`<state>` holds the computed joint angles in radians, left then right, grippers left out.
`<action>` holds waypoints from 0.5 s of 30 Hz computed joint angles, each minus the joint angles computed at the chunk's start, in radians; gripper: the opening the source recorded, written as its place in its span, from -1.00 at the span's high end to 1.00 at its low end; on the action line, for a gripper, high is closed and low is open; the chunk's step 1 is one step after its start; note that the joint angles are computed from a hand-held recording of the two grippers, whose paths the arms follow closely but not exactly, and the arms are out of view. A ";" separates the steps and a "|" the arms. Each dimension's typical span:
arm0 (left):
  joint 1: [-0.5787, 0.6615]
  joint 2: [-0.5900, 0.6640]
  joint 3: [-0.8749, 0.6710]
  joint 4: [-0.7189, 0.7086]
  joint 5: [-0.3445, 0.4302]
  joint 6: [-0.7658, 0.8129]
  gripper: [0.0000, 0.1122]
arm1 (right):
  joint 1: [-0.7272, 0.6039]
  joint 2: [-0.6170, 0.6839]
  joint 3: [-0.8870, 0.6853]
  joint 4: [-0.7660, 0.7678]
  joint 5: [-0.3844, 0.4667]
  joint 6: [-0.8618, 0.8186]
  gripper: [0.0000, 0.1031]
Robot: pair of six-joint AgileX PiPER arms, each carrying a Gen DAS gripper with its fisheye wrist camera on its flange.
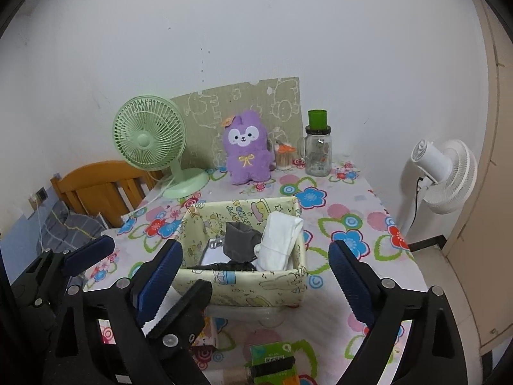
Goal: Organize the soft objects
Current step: 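Withdraw both tools from the box toward the remaining items on the sheet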
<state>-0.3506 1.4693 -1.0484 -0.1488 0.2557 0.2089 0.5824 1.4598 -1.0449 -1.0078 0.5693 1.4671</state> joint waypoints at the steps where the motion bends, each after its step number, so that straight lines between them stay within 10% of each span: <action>1: -0.002 -0.007 0.013 -0.008 -0.004 0.008 -0.83 | 0.007 -0.006 0.009 -0.005 0.003 0.007 -0.84; 15: 0.005 -0.037 0.151 -0.193 -0.056 0.185 -0.83 | 0.064 -0.016 0.111 -0.041 0.012 0.106 -0.85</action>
